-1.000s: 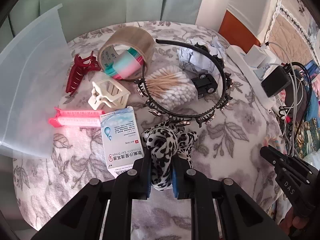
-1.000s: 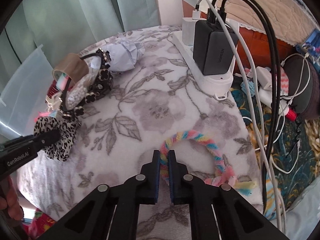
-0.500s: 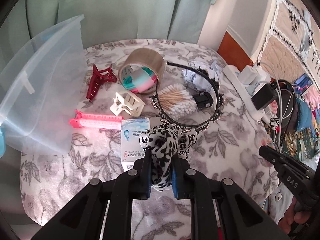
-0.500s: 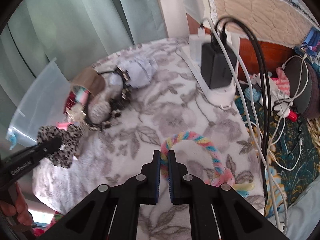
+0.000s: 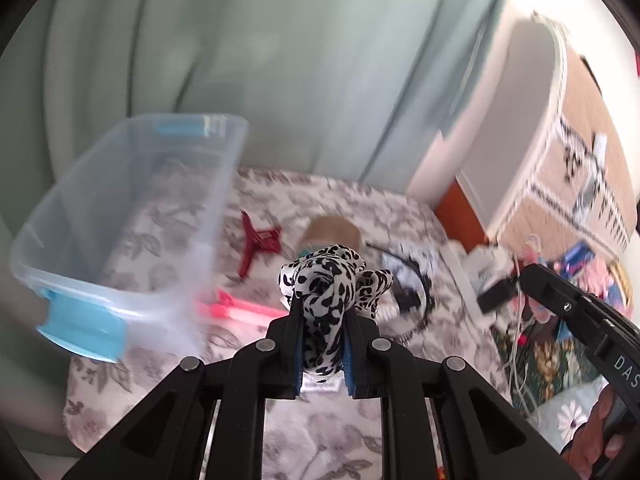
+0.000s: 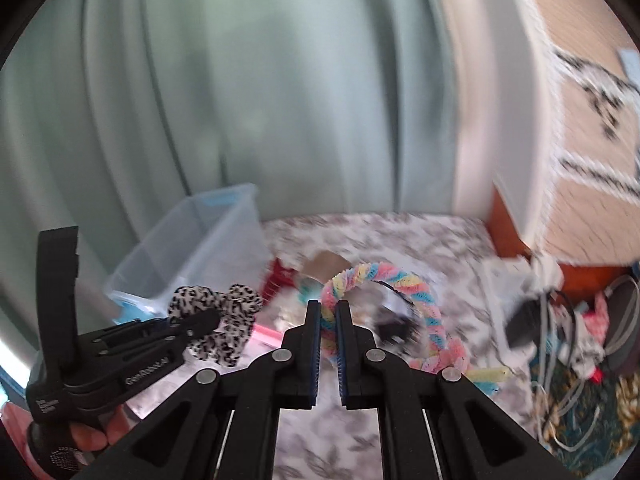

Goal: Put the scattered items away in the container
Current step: 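Carry the scrunchie and hair tie over the clear box and release both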

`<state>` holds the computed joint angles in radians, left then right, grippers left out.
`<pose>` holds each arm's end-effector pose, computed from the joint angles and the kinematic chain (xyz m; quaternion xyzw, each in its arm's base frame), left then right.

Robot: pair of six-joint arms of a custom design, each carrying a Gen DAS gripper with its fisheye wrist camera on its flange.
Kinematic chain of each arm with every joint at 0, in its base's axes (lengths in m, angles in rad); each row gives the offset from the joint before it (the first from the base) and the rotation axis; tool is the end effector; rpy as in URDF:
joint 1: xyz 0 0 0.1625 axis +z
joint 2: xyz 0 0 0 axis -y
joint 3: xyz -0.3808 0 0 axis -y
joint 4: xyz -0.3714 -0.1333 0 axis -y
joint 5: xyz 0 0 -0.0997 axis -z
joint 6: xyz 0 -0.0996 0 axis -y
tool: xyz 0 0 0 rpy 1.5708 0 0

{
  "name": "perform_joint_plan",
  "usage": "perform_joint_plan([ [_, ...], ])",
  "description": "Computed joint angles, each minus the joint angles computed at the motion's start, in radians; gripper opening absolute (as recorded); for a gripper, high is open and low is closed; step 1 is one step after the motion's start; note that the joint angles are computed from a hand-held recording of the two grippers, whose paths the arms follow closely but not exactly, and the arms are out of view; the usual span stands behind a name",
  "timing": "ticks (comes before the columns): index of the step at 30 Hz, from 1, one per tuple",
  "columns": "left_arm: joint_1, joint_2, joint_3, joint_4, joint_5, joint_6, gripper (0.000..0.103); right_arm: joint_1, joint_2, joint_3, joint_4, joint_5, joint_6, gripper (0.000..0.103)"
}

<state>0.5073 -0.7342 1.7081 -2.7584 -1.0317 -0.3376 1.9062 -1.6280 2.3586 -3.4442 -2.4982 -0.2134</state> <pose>-0.4410 -0.4561 0.0481 0.3137 0.9060 -0.2493 0.1362 0.1660 -0.3134 0.3607 -0.0290 -0.7897 0.5057 0.3460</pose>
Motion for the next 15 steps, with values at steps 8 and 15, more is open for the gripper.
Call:
perform_joint_plan([
  [8,0.068,-0.101,0.035,-0.09,0.09,0.001,0.016,0.083,0.242,-0.236,0.075,0.091,-0.09,0.008],
  [15,0.132,-0.135,0.04,-0.105,0.123,-0.026,0.016,0.057,0.403,-0.402,0.181,0.206,-0.17,0.008],
])
